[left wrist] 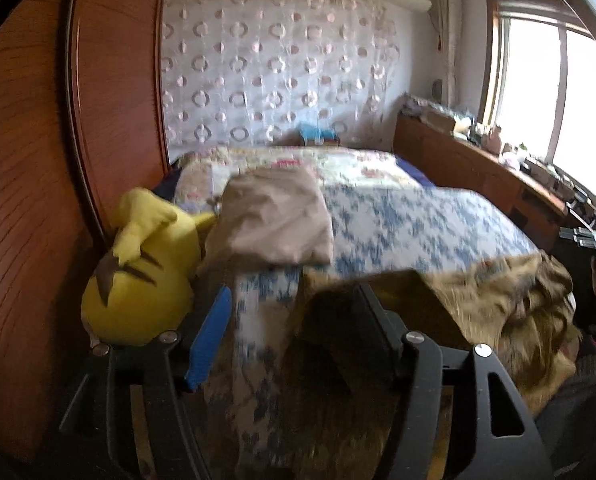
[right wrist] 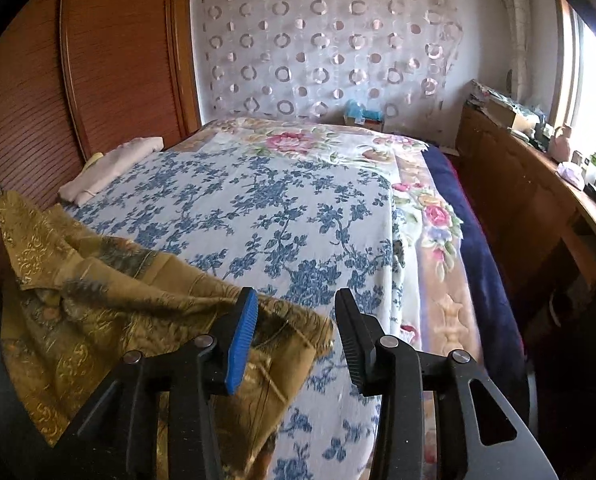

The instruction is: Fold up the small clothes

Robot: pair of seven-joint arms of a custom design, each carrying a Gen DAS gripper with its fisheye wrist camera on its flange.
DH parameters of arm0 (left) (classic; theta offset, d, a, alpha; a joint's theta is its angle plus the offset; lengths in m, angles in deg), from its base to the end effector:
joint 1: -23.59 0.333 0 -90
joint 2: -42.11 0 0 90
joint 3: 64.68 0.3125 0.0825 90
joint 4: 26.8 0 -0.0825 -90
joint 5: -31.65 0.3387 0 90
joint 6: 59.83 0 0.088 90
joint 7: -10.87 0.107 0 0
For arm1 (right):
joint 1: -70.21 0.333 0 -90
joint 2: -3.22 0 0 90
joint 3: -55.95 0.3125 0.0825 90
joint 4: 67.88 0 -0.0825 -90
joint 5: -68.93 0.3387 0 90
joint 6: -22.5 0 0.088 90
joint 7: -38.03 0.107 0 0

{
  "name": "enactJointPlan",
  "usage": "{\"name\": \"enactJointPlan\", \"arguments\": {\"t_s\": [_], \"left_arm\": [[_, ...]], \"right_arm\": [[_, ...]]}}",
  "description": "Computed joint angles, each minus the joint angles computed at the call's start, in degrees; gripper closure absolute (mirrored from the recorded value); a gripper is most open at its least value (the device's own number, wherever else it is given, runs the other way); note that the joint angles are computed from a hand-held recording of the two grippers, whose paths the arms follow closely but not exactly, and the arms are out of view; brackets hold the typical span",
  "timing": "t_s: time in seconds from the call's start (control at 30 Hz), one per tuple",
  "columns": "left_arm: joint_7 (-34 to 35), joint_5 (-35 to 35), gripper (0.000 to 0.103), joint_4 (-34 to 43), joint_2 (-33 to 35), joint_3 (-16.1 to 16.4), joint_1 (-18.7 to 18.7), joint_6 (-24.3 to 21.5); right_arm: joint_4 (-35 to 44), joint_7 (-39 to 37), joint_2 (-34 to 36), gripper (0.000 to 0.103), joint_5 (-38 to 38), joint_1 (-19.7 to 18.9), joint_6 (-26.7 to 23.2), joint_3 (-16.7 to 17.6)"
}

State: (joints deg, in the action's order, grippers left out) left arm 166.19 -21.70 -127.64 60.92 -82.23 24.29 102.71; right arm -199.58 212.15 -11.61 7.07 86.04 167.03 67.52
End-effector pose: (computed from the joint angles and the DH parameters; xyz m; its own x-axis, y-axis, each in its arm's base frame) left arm 0.6296 -0.1223 0.4741 -0.5736 -0.8167 0.0637 -0.5138 0.2981 -0.8045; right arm 0.4065 0.2274 0.5153 -0.2301 -0.9722 0.0430 -0.5809 0.1018 -0.8076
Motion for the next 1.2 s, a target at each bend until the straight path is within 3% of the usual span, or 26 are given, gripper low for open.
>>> {"name": "enactJointPlan", "arguments": {"t_s": [0.27,0.37,0.53,0.7,0.9,1.0,1.2], "left_arm": [[-7.25,4.51,0.039,-1.53,0.67,2.28,-0.08,2.97],[-7.56,5.1,0.039,2.37,2.76,0.9,0.75,3.04],[-12.31,12.75,0.039,11.89,8.67,1.3,-1.31,0.35],[-17.17,20.47,0.039,23.49,16.46,1.21,-2.98,-6.45],[-24.11,30.42,0.039,42.2,28.56,3.31,-6.84,-20.75],[-26.54,34.31,0.039,47.95,32.15,4.11,-8.26,-26.42],[-26.67,36.92,0.039,45.9,31.69,3.95,-8.72,-28.17]], "right_arm": [[1.13,4.35,3.5,0.061,-6.32,-0.33,2.33,-1.02],[1.89,3.55,4.78,0.061,-5.91,-0.11,1.82,-1.6],[2.46,2.58,6.58,0.06,-4.84,-0.15,2.55,-3.01],[2.96,0.86,7.32,0.06,-3.14,-0.23,3.47,-3.89],[2.85,-1.38,7.95,0.059,-0.59,-0.58,4.54,-4.61],[2.59,-1.97,8.01,0.058,0.32,-0.76,4.93,-4.74],[2.29,-3.06,8.13,0.056,1.97,-0.9,4.85,-4.74]]}}
